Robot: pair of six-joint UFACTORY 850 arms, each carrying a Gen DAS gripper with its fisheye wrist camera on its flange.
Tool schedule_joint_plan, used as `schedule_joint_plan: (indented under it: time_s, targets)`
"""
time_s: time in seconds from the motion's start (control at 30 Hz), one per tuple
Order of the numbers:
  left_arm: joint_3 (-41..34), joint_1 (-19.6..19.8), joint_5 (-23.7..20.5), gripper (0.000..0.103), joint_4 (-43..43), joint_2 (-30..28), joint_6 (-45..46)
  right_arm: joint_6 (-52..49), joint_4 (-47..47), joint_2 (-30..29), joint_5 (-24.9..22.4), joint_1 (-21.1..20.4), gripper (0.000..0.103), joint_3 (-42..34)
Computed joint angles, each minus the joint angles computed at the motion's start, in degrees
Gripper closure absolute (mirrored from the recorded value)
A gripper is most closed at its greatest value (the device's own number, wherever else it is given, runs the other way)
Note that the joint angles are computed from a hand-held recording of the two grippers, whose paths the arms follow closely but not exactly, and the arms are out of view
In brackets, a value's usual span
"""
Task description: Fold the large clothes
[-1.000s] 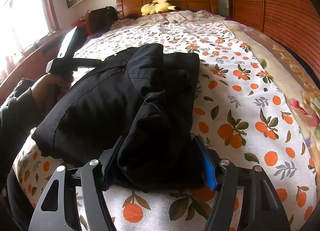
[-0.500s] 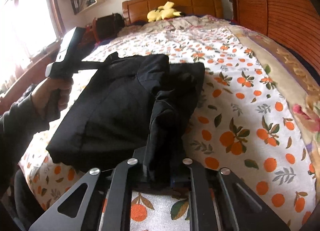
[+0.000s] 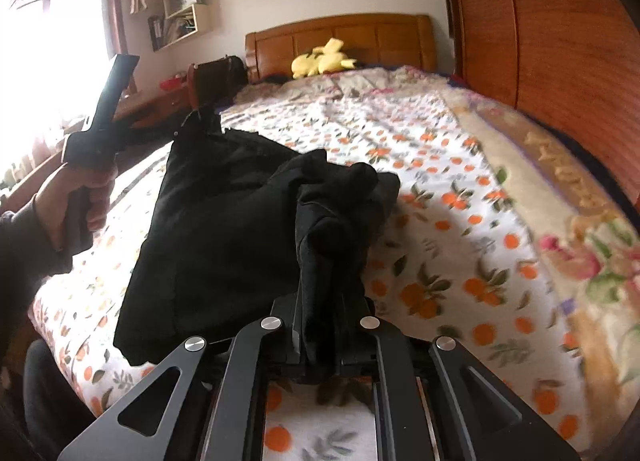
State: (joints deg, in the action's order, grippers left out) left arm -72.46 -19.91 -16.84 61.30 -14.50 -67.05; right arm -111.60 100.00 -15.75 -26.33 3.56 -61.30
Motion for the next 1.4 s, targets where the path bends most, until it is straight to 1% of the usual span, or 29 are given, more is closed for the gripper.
schedule_joint_plan:
  time_s: [0.2, 0.43, 0.57, 0.7, 0.8, 0.9, 1.03, 1.13, 1.17, 1.23, 1.27, 1.3, 1.33, 1.37, 1.4]
  targets:
    - [-1.49, -4.50, -0.91, 0.092, 3.01, 0.05, -4.04, -2.07, -0.16, 2.79, -0.03, -3.43, 0.096, 0.63]
    - [-8.12, -10.50, -1.17, 0.092, 5.06, -4.21, -7.38, -3.98, -2.69, 5.68, 1.68, -9.32, 0.096, -0.02]
    - [-13.14, -13.88, -1.12, 0.092, 3.55, -7.54, -5.84, -2.87, -4.82, 6.11, 2.14, -13.48, 0.096, -1.08]
    - [-20.21, -17.46, -1.57, 0.092, -0.29, -12.19, -1.46, -2.66, -6.16, 6.13, 2.24, -17.28, 0.096, -1.93]
    - [-25.55, -19.43, -2.07, 0.092, -3.72, -15.90, 1.78, -2.71, -6.85, 5.87, 2.45, -19.85, 0.097, -2.61]
    - [-32.99, -21.29, -3.35, 0.092, -9.69, -21.13, 7.84, -3.09, -6.80, 5.40, 2.79, -22.16, 0.097, -3.55]
    - [-44.81, -23.59, -5.53, 0.092, -18.41, -29.01, 16.98, -4.99, -5.59, 4.62, 4.00, -25.05, 0.097, -4.48]
    - [-54.66, -24.83, -8.11, 0.091, -27.21, -35.42, 26.03, -4.21, -5.61, 3.65, 4.30, -27.20, 0.096, -5.08]
    - [-58.69, -25.10, -9.75, 0.090, -30.53, -37.98, 29.78, -2.98, -6.35, 3.25, 4.32, -27.86, 0.096, -5.27]
    - [-68.10, -25.75, -14.54, 0.088, -36.57, -44.02, 36.67, -0.27, -8.90, 2.31, 4.73, -29.01, 0.095, -5.16]
    - [-71.89, -25.95, -16.90, 0.085, -37.97, -46.55, 38.81, 1.63, -10.53, 1.80, 5.01, -29.37, 0.095, -4.97]
    - [-73.58, -26.10, -17.80, 0.083, -36.96, -47.83, 38.71, 1.45, -10.44, 1.47, 5.77, -29.40, 0.094, -4.65]
    - [-72.88, -26.54, -17.71, 0.083, -33.56, -47.85, 36.28, -1.03, -8.38, 1.32, 7.43, -29.28, 0.089, -3.91]
    - [-69.77, -26.64, -16.04, 0.074, -31.72, -46.43, 34.59, -2.72, -6.54, 1.35, 8.37, -29.31, 0.085, -3.41]
    - [-67.22, -26.45, -14.60, 0.065, -32.28, -45.16, 34.89, -3.71, -4.64, 1.29, 8.78, -29.65, 0.071, -3.12]
